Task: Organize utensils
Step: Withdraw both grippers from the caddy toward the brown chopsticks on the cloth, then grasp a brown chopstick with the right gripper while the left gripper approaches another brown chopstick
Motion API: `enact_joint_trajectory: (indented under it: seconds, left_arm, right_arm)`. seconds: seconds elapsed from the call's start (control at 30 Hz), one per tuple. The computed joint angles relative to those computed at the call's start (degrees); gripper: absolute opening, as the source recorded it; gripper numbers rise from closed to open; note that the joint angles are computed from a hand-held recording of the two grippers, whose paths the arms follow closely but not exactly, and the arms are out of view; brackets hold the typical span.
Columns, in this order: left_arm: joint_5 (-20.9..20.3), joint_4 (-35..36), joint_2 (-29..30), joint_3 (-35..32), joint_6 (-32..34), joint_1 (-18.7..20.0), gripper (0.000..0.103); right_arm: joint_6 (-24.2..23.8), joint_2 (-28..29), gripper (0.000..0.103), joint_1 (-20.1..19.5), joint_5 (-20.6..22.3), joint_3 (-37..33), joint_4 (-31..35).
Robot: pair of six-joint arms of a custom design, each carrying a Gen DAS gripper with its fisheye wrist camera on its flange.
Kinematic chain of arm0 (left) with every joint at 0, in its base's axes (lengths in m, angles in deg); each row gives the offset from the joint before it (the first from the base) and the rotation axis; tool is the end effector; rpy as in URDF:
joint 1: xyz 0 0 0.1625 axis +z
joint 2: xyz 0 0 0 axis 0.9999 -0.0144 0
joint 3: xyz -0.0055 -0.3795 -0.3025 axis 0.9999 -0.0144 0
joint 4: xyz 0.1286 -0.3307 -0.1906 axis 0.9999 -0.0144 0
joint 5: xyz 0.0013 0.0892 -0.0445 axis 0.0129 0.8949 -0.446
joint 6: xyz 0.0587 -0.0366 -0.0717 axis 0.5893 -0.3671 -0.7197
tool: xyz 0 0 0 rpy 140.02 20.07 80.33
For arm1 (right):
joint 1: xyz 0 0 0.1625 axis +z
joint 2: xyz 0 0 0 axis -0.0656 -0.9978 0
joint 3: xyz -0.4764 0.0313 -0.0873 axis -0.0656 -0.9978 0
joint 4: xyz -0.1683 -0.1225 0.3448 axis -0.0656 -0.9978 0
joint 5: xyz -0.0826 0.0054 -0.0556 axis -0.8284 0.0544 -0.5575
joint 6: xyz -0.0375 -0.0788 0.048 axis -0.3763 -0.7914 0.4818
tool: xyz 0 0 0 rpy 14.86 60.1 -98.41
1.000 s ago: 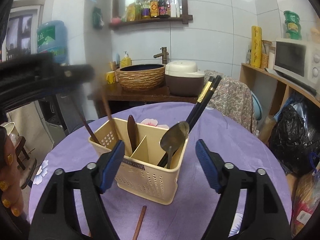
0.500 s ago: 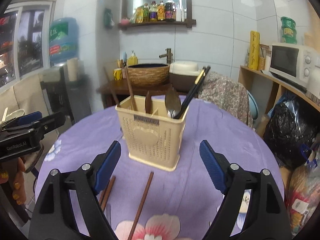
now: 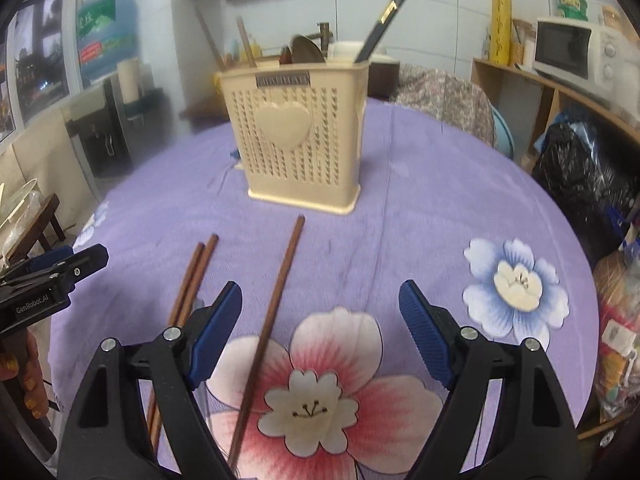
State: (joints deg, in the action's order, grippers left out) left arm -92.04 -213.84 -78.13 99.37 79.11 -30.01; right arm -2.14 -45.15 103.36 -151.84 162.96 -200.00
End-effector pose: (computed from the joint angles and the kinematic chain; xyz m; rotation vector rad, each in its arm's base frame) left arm -0.1917 -0.7334 0.1897 0.2152 2.2616 -1.0574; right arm 0.2149 -0.7364 0.1522 0.6358 -2.3025 0.9286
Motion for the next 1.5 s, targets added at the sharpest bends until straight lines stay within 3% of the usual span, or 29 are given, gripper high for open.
enact_joint_trajectory:
  seconds: [0.03,0.23,0.97,1.1,1.27,1.43,1.5]
  left_arm:
    - [-0.9,1.7,-0.2,0.1,-1.1,0.3,0.068]
    - [-3.6,6.9,0.2,-0.1,-1.8,0.1,0.051]
    - [-1.1,20.0,3.0,-4.1,-4.3,-0.8,0.050]
    - [0.2,19.4,3.9,-4.9,-2.9,-0.8,0.050]
    - [0.2,18.4,2.8,-3.7,-2.1,-0.5,0.039]
    - [-1.8,18.4,1.4,-3.5,-3.8,0.6,0.039]
    - [-2.5,18.8,1.3,-3.7,-4.5,0.7,0.039]
  right_arm:
    - [0.3,0.0,0.080,-0.2,-0.5,0.1,0.2]
    - [1.8,0.3,0.079,-0.5,-2.1,0.3,2.1]
    - [3.7,0.1,0.079,-0.6,-2.2,0.4,3.7]
    - [3.3,0.4,0.079,-0.3,-2.8,0.2,3.6]
    - [3.6,0.5,0.079,-0.5,-3.8,-0.2,4.9]
    - [3.9,0.9,0.079,-0.3,-3.8,-0.8,7.5]
    - [4.0,1.2,0.073,-0.2,-3.6,-1.1,9.0]
